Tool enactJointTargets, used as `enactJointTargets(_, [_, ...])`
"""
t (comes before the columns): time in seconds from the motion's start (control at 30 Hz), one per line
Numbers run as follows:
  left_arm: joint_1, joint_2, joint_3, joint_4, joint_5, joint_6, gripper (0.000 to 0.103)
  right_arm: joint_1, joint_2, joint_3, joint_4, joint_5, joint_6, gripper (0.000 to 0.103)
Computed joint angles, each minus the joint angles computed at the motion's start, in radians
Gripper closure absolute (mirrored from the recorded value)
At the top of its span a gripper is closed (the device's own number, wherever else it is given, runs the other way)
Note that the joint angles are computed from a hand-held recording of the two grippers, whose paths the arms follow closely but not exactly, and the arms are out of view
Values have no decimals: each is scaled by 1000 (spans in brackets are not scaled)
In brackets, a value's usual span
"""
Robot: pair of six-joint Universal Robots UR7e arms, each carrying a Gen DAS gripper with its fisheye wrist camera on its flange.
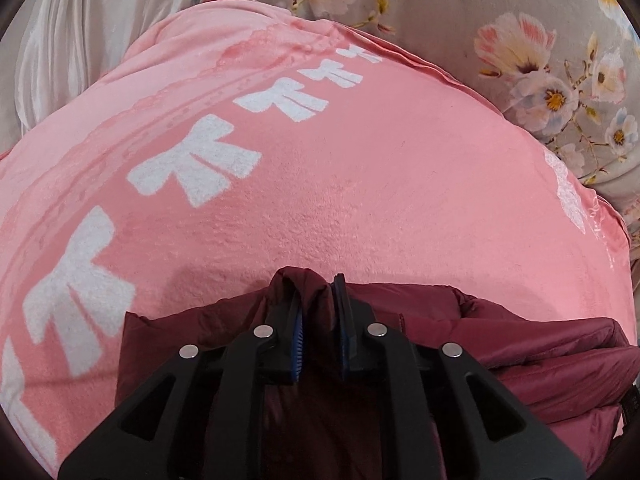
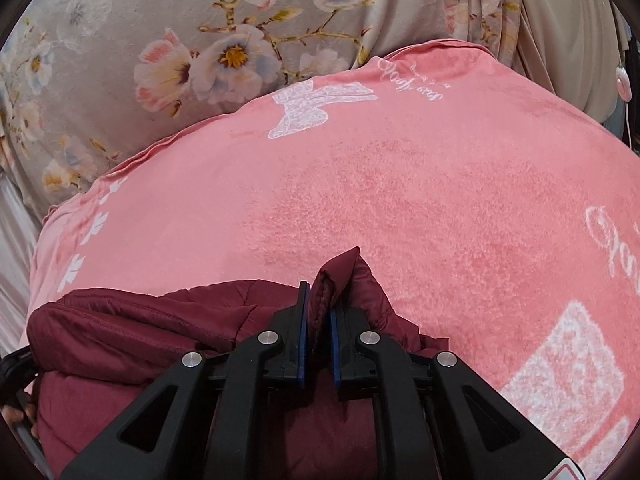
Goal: Fold large clothes
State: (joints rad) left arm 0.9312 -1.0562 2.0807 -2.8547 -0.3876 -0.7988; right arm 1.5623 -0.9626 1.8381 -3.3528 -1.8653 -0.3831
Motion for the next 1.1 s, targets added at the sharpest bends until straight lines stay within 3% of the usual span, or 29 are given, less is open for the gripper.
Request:
enactJointTargets(0.1, [-3, -10, 8, -28, -3, 9, 87, -6, -29, 12, 7, 42, 20, 87])
enactJointTargets(0.17, [-20, -43, 24, -20, 15, -18, 71, 2, -63, 40, -33, 64, 19, 76])
enactJointTargets(0.2, [-40, -66, 35, 10, 59, -57, 35, 14, -82, 60, -82, 61, 10, 69])
enactJointTargets(0.23, [-62, -77, 50, -2, 126, -73, 13, 25, -95, 73, -118, 62, 0, 67])
enactJointTargets(0.27, [-96, -88, 71, -57, 205, -54, 12, 36, -109, 88, -150, 71, -14, 67])
enactJointTargets(0.33, [-145, -102, 82, -165, 256, 57, 12, 65, -141, 126, -197, 111, -45, 69])
enactJointTargets(0.4, [-185, -116, 75, -187, 245, 113, 18, 106, -152, 156, -206, 141, -77, 78])
enactJointTargets(0.53, [-234, -56, 20, -101, 156, 128, 25, 188, -80, 160, -172, 98, -166, 97])
enactJointTargets(0.7, [-207, 93, -72, 49, 52, 73, 32, 216, 19, 139, -147, 38, -196, 100])
enactJointTargets(0.83, [-169, 157, -105, 116, 42, 20, 32, 211, 63, 115, -127, -3, -194, 100])
enactJointTargets(0.97, [-137, 172, -112, 153, 11, -17, 32, 192, 85, 101, -87, -17, -174, 100])
enactJointTargets(1.1, [-134, 183, -110, 176, 27, -43, 32, 182, 103, 95, -67, -35, -163, 101])
